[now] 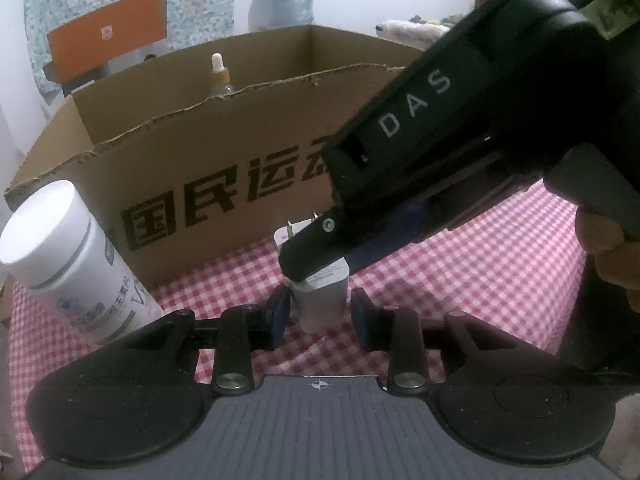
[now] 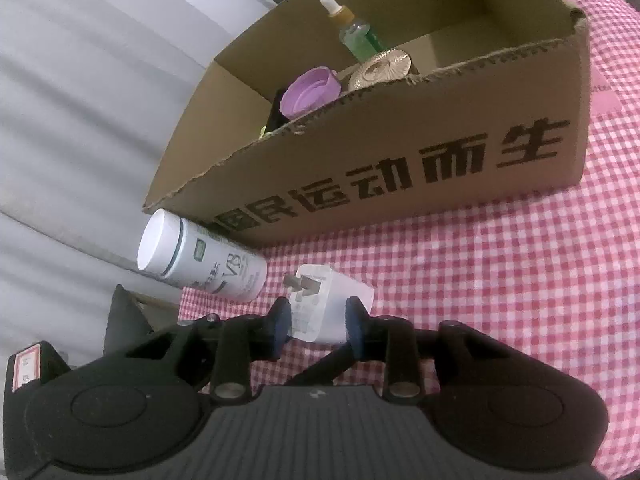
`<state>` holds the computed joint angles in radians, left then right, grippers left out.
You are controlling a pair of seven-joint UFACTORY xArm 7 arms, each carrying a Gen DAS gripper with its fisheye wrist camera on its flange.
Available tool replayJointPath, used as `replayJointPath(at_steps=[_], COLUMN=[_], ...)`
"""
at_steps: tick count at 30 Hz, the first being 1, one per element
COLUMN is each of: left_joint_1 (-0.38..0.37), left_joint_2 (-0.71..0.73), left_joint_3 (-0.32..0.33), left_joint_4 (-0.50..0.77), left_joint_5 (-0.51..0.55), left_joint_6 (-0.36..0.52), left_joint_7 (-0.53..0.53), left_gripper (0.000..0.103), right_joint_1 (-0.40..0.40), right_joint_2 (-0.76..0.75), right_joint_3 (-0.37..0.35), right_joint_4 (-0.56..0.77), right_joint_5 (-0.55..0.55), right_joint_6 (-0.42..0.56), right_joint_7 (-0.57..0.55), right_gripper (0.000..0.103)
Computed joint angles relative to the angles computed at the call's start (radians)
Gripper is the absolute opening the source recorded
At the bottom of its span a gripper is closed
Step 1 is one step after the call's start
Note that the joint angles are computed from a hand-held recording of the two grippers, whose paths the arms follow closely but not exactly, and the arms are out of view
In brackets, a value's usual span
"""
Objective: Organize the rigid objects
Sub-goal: 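Carry the white power adapter into the box and open the right tool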
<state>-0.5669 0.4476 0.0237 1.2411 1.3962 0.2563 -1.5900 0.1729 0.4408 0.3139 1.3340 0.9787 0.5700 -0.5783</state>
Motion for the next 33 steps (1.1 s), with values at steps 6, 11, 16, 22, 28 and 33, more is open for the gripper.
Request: replayJointPath(at_steps=[6,11,16,22,28,33], left_joint_1=[-0.009,-0.021,-0.037,-0.059,-0.051,-0.009], left_joint_2=[0.039,0.053,0.052,-0.006,-0.098,-0.094], left_joint_3=[0.014,0.029,0.038,0.029,-0.028,-0.071], left_joint_4=[0.046,0.065,0.065,0.03,0.022,0.112], left_joint_5=[-0.037,-0.056,-0.07,-0.024,0.063,0.063], left_joint_6=[0.016,0.03,0.038,0.089,0.209,0.237], left_joint_7=[0.04,0.053,0.053,0.008,-0.038,-0.003], left_gripper=[0.032,0.029,0.028,0.028,0.028,0.028], right_joint_1=[0.0,-0.005,-0.017,-0.026,-0.014,0.014], right_joint_2=[0.027,0.049,0.035,-0.035,-0.158,-0.198], right_joint_3=[0.0,0.015,0.026,0.029,0.005,-0.051], right_joint_4=[0.028,0.044,0.022,-0.033,-0.074,-0.023], right_joint_5=[-0.014,-0.005,0.022,0.091,0.22,0.243], right_joint_6=[0.005,-0.01,-0.023,-0.026,-0.022,0.007], right_joint_7=[0.026,0.016,-0.013,-0.085,-0.247,-0.324], right_gripper=[0.044,0.047,0.046,0.044,0.045,0.044])
